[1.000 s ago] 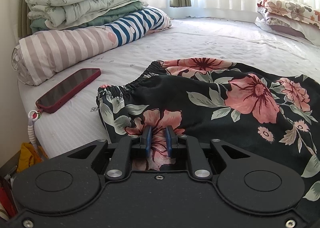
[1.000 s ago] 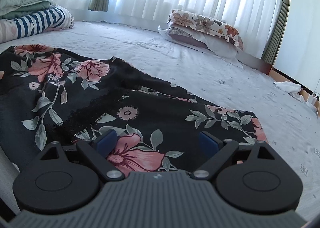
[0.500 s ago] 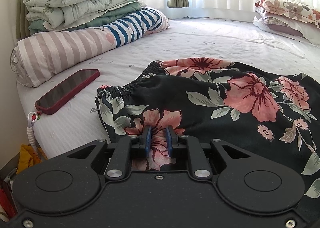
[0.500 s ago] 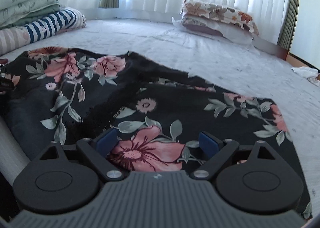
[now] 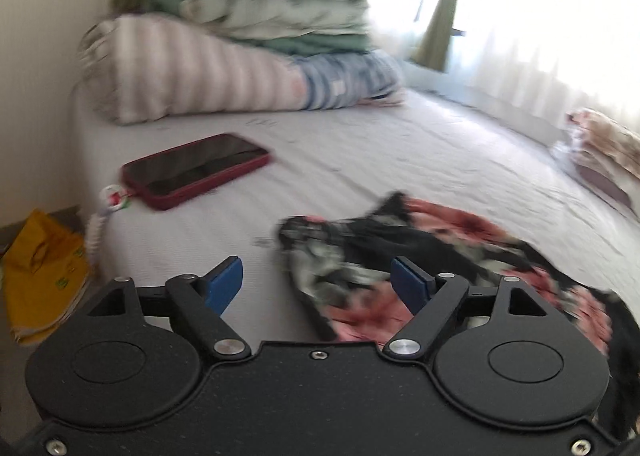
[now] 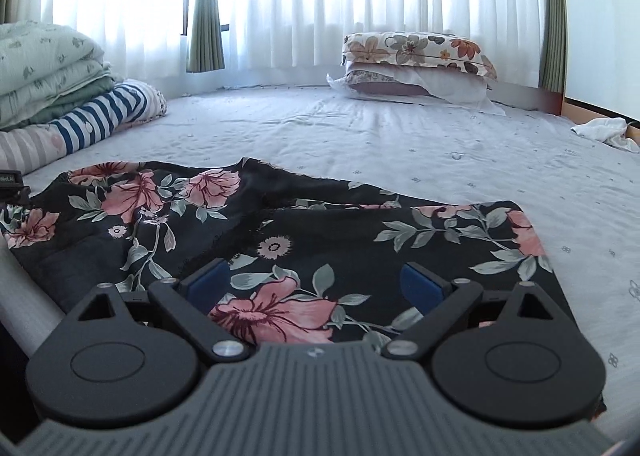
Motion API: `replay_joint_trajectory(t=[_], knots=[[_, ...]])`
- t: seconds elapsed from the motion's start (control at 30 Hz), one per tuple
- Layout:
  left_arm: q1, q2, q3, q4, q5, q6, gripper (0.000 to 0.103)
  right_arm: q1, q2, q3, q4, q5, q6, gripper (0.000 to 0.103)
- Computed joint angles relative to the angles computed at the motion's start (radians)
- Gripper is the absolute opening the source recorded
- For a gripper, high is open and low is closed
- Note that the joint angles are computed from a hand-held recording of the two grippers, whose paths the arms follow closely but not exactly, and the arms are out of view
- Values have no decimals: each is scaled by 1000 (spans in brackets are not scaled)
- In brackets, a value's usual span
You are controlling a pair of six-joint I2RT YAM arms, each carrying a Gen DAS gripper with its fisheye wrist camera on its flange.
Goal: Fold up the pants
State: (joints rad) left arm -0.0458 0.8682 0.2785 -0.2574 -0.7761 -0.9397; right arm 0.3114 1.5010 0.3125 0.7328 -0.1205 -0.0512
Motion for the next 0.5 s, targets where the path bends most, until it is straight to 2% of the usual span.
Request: replay_joint_trajectory(t=[0.13, 0.3, 0.4, 0.5], knots=[[207, 0, -25, 74, 169, 80, 79, -31, -37, -26, -13, -9, -6, 99], [316, 77, -37, 231, 277, 189, 79, -56, -31, -32, -20, -3, -8, 98], [324, 155, -48, 340, 291, 181, 79, -64, -10, -30, -15, -3, -7, 98], [281, 209, -47, 383, 236, 186, 68, -60, 27, -31, 10, 10, -8, 98]])
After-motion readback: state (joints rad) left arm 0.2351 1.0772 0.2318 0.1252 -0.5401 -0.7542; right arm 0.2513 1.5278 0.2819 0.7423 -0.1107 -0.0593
